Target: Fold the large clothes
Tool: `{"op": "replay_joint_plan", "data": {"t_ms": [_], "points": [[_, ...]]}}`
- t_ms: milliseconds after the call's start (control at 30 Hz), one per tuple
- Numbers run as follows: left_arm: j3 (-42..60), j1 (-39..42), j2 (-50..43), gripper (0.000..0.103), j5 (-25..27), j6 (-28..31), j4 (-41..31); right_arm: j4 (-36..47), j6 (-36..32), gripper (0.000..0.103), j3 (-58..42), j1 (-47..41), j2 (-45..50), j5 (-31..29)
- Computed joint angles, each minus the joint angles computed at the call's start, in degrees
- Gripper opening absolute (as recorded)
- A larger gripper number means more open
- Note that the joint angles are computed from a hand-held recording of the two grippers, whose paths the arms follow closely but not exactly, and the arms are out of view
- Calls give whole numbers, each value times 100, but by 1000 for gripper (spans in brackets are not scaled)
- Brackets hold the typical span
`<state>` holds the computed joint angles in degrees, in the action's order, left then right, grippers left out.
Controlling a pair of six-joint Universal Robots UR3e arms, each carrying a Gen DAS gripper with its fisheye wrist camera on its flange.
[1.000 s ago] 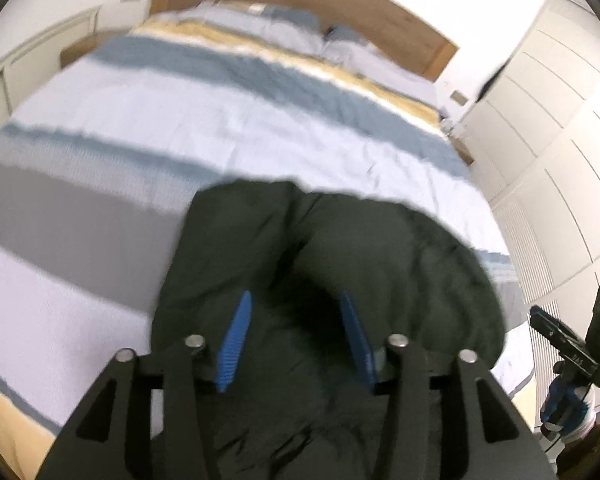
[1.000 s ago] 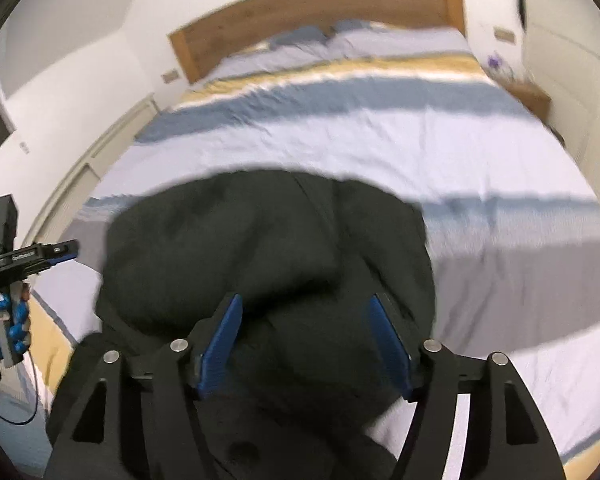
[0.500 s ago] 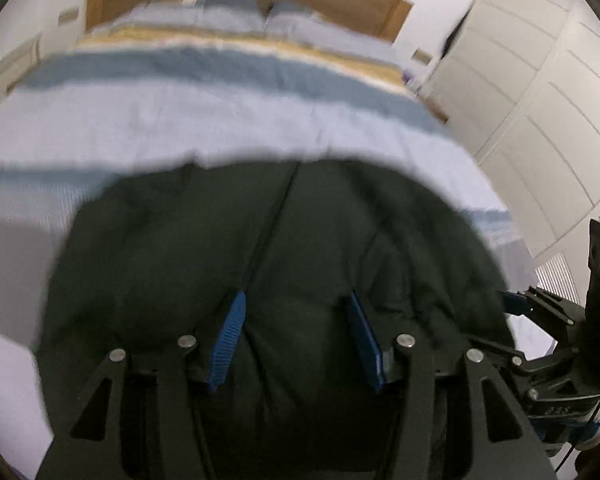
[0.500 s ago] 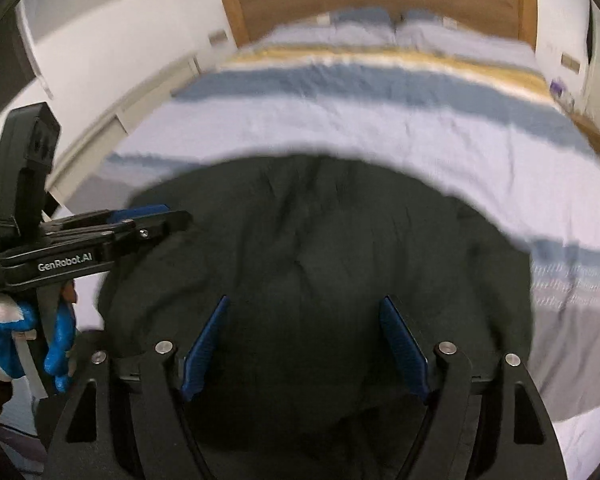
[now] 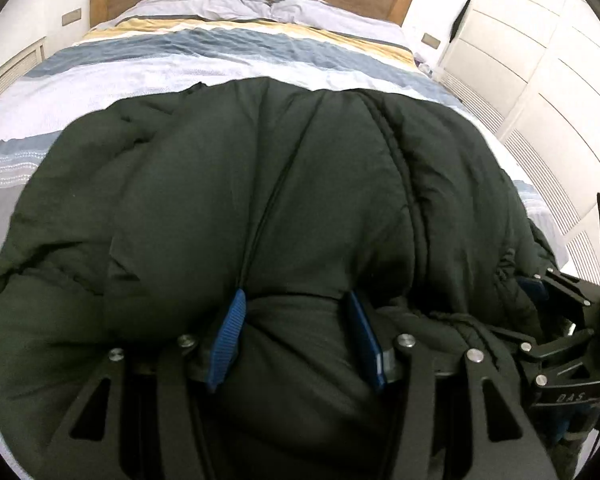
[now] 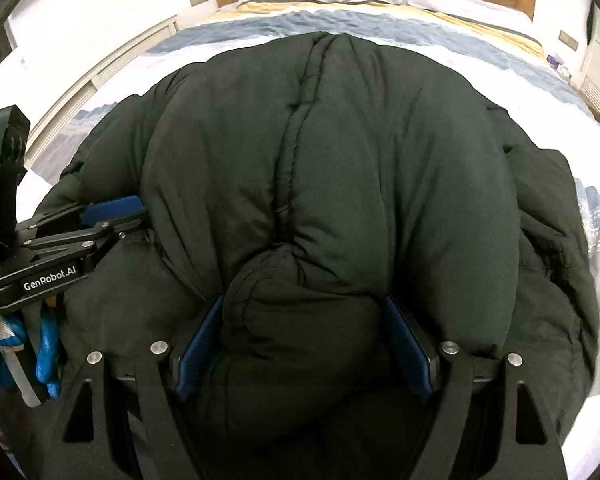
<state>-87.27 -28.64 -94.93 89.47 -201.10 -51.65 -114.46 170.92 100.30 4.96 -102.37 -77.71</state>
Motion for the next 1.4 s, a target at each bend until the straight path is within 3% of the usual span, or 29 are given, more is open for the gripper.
{"op": "replay_joint_plan", "data": {"t_ms": [100,267,500,700,900,1167,1400], "points": [[524,15,160,53,-18,132,-755,783,-249,78,-513,-105,-92,82],[1398,-22,177,60,313,322,-1012,1576,-861,78,-1425,-443,-410,537],[3115,55,-1232,62,528,512,-1013,463,-494,78,-2611,-243,1007,451],[2256,-23,-1540,62,701,467,-209,-606,-173,78,-1851,-31,1715,3],[1932,-220,-1815,68,980,567,370,-1416,-192,84,-1111,-56,1985,-87],[1751,-330,-1854,69,1153,547,552,-1586,-177,86,-1062,91,2106,-317],[1864,-396,-1811,70,1250,538,248,-1079,-70,86,-1217,165,1923,-472]]}}
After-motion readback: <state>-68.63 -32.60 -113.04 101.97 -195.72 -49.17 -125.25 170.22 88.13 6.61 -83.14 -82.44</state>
